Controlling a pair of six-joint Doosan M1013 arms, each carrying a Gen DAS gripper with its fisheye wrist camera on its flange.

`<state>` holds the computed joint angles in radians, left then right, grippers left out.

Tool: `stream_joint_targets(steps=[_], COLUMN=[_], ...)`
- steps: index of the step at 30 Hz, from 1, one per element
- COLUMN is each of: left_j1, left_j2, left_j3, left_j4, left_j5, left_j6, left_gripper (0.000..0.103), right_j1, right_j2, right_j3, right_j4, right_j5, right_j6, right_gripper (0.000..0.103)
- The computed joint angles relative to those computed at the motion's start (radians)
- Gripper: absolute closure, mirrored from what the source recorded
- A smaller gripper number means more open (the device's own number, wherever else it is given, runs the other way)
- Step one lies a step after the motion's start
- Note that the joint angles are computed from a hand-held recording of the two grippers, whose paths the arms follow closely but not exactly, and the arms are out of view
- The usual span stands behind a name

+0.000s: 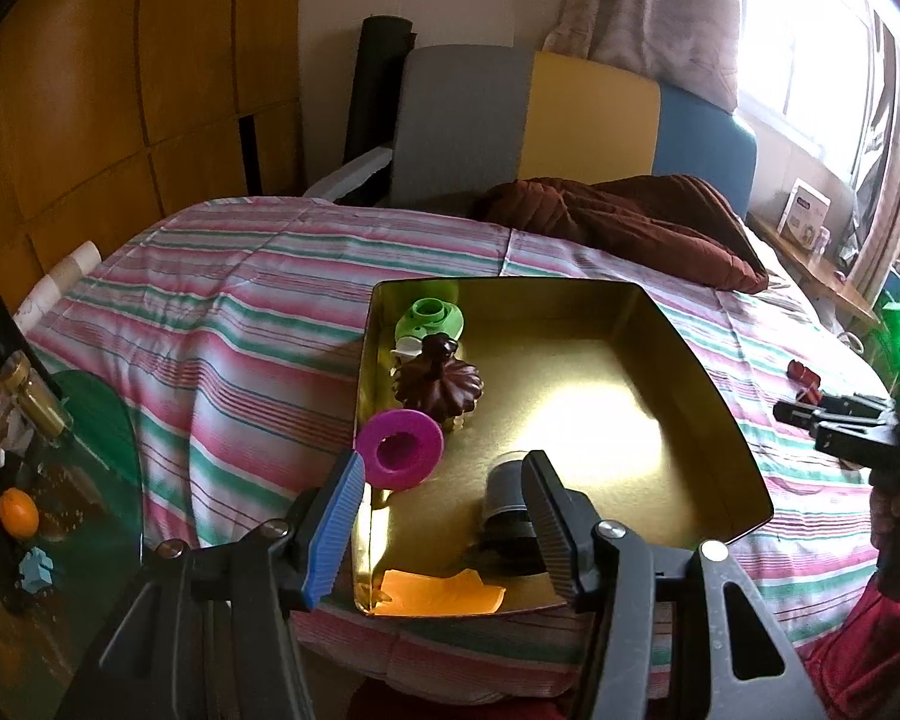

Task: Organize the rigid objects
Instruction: 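Carry the red double block into the gold tray and open the right tool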

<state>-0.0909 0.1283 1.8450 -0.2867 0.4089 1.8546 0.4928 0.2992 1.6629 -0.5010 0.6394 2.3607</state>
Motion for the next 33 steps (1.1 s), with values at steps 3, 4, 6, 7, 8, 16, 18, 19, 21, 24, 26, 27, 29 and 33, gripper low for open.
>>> stream_joint_targets(steps=[3, 4, 6, 7, 8, 16, 18, 19, 21, 24, 26, 27, 29, 33], left_j1=[0.011, 0.015, 0.024, 0.028, 0.033, 0.063, 0.068, 0.070, 0.072, 0.072, 0.072, 0.072, 0.072, 0.072], left_j2=[-0.001, -0.001, -0.003, -0.003, -0.004, 0.002, 0.003, 0.002, 0.004, 0.009, 0.010, 0.009, 0.008, 0.006], left_j3=[0.003, 0.004, 0.008, 0.008, 0.010, 0.014, 0.014, 0.015, 0.015, 0.013, 0.012, 0.013, 0.013, 0.015], left_j4=[-0.023, -0.027, -0.038, -0.039, -0.038, -0.055, -0.065, -0.069, -0.076, -0.078, -0.078, -0.078, -0.077, -0.079], left_j5=[-0.001, -0.001, -0.004, -0.004, -0.005, 0.005, 0.005, 0.003, 0.000, 0.000, 0.001, 0.001, 0.000, -0.003], left_j6=[0.011, 0.012, 0.014, 0.013, 0.009, -0.004, 0.005, 0.008, 0.014, 0.013, 0.013, 0.015, 0.016, 0.022], left_gripper=[0.048, 0.048, 0.048, 0.048, 0.048, 0.048, 0.048, 0.048, 0.048, 0.048, 0.048, 0.048, 0.048, 0.048], right_j1=[0.024, 0.032, 0.053, 0.062, 0.069, 0.095, 0.095, 0.092, 0.090, 0.090, 0.090, 0.090, 0.089, 0.093], right_j2=[0.002, 0.007, 0.027, 0.040, 0.051, 0.173, 0.178, 0.181, 0.180, 0.173, 0.171, 0.169, 0.162, 0.154], right_j3=[-0.026, -0.037, -0.066, -0.083, -0.096, -0.208, -0.204, -0.205, -0.202, -0.194, -0.191, -0.189, -0.182, -0.175], right_j4=[0.067, 0.093, 0.140, 0.169, 0.195, 0.386, 0.370, 0.379, 0.374, 0.369, 0.366, 0.362, 0.362, 0.336], right_j5=[-0.055, -0.063, -0.063, -0.054, -0.043, 0.142, 0.120, 0.122, 0.118, 0.104, 0.102, 0.098, 0.086, 0.053], right_j6=[-0.096, -0.137, -0.228, -0.278, -0.315, -0.554, -0.506, -0.495, -0.468, -0.462, -0.457, -0.450, -0.440, -0.388], right_gripper=[0.055, 0.055, 0.055, 0.055, 0.055, 0.054, 0.051, 0.050, 0.047, 0.045, 0.044, 0.043, 0.042, 0.039])
